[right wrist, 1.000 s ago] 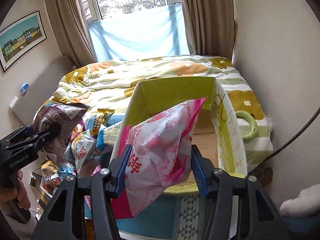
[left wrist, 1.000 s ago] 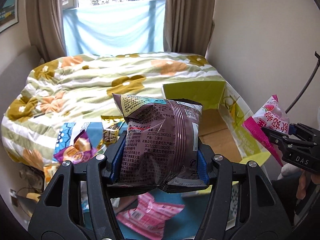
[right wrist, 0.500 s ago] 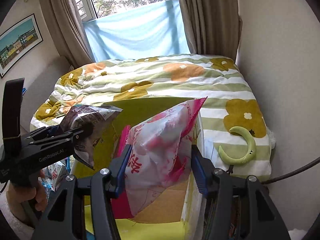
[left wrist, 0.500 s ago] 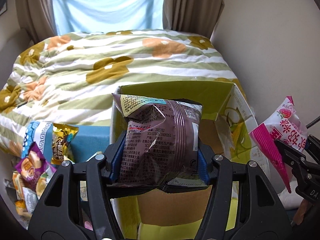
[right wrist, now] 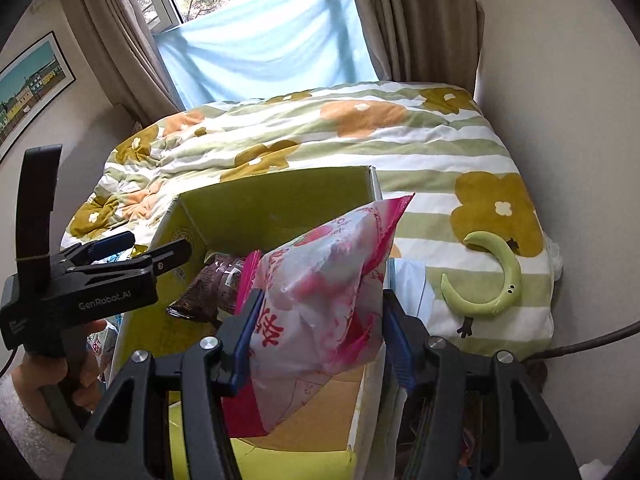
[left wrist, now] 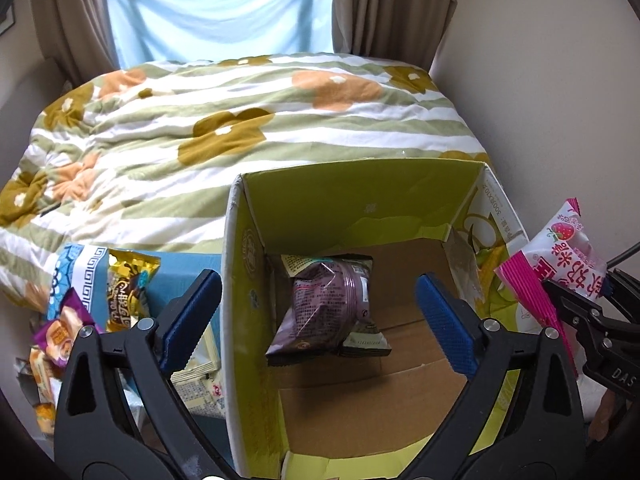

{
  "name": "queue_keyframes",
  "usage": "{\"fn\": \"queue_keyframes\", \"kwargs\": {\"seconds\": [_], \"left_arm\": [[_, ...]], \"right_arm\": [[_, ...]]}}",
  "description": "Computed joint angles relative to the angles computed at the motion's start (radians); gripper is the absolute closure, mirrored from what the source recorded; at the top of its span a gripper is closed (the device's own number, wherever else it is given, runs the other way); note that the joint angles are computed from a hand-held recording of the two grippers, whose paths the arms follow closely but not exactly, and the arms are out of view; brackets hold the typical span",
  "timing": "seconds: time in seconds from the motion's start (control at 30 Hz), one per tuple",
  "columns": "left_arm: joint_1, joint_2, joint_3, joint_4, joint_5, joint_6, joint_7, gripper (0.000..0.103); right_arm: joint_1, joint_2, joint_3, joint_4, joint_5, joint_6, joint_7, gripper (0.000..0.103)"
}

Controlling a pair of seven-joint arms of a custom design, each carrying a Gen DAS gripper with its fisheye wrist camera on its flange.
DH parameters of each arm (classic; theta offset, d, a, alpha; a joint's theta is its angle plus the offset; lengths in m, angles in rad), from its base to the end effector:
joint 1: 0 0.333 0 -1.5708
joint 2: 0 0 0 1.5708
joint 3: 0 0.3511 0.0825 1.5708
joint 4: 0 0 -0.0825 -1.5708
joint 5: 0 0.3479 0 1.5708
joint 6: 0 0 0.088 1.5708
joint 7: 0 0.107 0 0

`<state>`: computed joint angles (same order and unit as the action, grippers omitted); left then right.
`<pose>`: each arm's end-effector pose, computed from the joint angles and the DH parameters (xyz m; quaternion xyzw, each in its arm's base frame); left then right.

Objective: Organize snacks
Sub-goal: 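Release the pink-white bag into the box with the right gripper and withdraw both grippers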

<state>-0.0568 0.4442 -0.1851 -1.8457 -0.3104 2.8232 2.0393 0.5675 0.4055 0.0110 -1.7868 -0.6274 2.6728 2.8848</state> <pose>0.6575 -0.1287 0.4013 -0.5287 0.7991 -0.2562 0.1275 0.5513 0.3800 0.4288 -0.5882 0.7503 -0.1601 0.2557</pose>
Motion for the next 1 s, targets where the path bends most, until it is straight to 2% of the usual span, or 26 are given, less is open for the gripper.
{"fn": "queue_keyframes", "kwargs": {"seconds": [0.1, 0.2, 0.37, 0.5, 0.63, 0.67, 0.7, 0.77, 0.87, 1.0], "left_arm": [[0.062, -0.036, -0.053, -0.03, -0.077, -0.017, 0.06, 0.006], [0.088, -0.072, -0.068, -0.059, -0.14, -0.014, 0.113, 0.006], [0.055, -0.105, -0.004, -0.07, -0.106, -0.014, 0.088, 0.006], [0.075, -0.123, 0.001, -0.073, -0.121, -0.014, 0.101, 0.006], [0.084, -0.137, 0.013, -0.092, -0.118, -0.002, 0.101, 0.006], [0.088, -0.142, 0.013, -0.101, -0.121, 0.0, 0.105, 0.006], [0.091, -0.148, 0.014, -0.113, -0.124, 0.006, 0.109, 0.006], [0.097, -0.159, 0.018, -0.135, -0.127, 0.013, 0.114, 0.006], [0.114, -0.17, 0.008, -0.153, -0.157, 0.006, 0.138, 0.006], [0.122, -0.195, 0.0, -0.18, -0.194, 0.015, 0.169, 0.006]], "right_arm": [[-0.002, 0.017, 0.003, 0.037, 0.012, -0.03, -0.024, 0.051], [-0.006, 0.033, 0.007, 0.066, 0.029, -0.026, -0.038, 0.05], [-0.023, 0.109, 0.023, 0.168, 0.096, -0.033, -0.124, 0.049], [-0.029, 0.184, 0.026, 0.261, 0.153, -0.062, -0.211, 0.049], [-0.034, 0.231, 0.024, 0.309, 0.203, -0.049, -0.265, 0.048], [-0.031, 0.239, 0.021, 0.323, 0.214, -0.066, -0.275, 0.039], [-0.015, 0.239, 0.001, 0.324, 0.207, -0.078, -0.261, 0.025], [0.014, 0.214, -0.035, 0.281, 0.175, -0.047, -0.208, 0.012], [0.034, 0.168, -0.056, 0.204, 0.141, 0.001, -0.13, 0.008], [0.043, 0.111, -0.054, 0.131, 0.112, 0.015, -0.071, 0.008]]}}
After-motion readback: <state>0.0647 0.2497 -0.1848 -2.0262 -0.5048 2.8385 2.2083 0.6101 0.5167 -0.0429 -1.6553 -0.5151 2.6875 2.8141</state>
